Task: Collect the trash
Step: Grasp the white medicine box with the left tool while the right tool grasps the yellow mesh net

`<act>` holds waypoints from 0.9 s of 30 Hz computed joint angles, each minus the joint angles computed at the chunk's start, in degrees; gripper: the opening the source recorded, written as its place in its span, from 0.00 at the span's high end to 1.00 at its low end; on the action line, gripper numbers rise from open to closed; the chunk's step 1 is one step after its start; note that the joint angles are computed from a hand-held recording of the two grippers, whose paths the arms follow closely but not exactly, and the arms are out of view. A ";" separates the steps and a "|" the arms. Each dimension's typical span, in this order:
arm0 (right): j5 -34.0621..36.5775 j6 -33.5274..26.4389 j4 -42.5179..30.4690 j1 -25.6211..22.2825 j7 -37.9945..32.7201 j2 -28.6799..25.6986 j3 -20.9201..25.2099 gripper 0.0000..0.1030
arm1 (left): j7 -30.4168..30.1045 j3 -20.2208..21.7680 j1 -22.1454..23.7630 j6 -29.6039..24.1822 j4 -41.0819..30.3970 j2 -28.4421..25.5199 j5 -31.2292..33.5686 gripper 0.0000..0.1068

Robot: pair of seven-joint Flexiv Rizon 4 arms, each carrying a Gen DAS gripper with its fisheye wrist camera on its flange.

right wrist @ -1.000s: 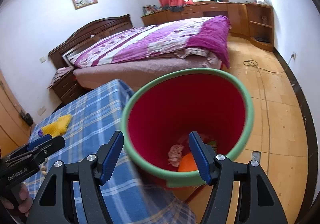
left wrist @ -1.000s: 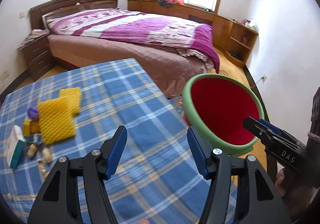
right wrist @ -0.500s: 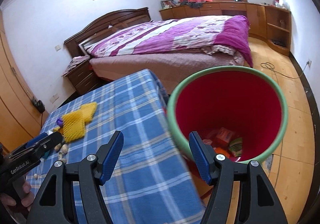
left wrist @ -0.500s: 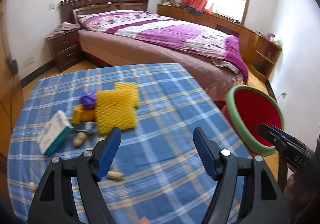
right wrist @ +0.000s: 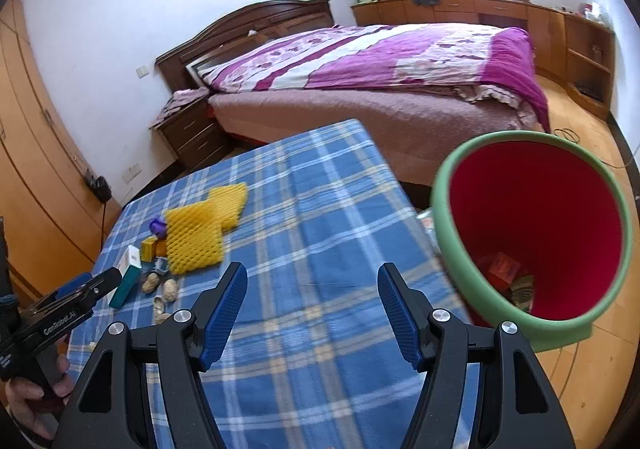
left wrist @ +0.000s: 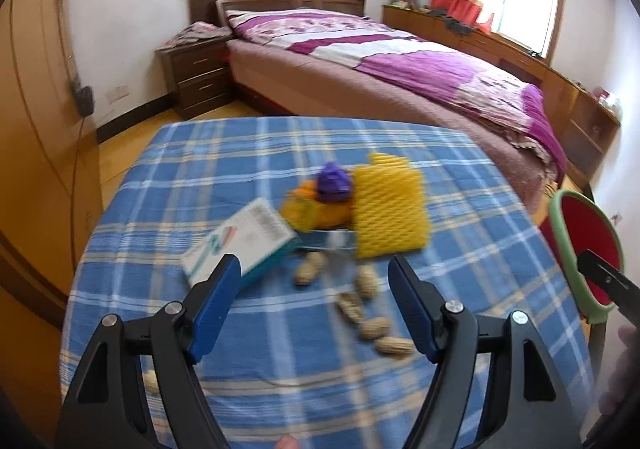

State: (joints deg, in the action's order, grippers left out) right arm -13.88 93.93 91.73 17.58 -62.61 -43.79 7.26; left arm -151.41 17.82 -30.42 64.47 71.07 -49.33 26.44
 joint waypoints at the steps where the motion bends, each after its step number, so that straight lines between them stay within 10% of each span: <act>1: -0.26 -0.62 -0.72 0.05 -0.16 -0.37 0.44 0.33 | -0.03 0.09 0.23 -0.18 0.37 0.11 -0.05 0.29; 14: -0.73 -6.98 -8.01 2.37 -1.47 -4.25 2.00 0.33 | 7.98 -2.42 6.22 -3.68 -0.72 -2.11 -1.58 0.13; 27: 0.05 -14.74 -17.76 4.47 -5.27 -9.61 3.31 0.33 | 15.53 -3.78 9.93 -0.60 -0.67 -4.42 -7.65 0.17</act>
State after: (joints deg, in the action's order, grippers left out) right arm -13.83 79.19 73.97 22.05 -67.88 -53.40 10.57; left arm -135.89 14.04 -20.49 63.87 70.39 -53.75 18.79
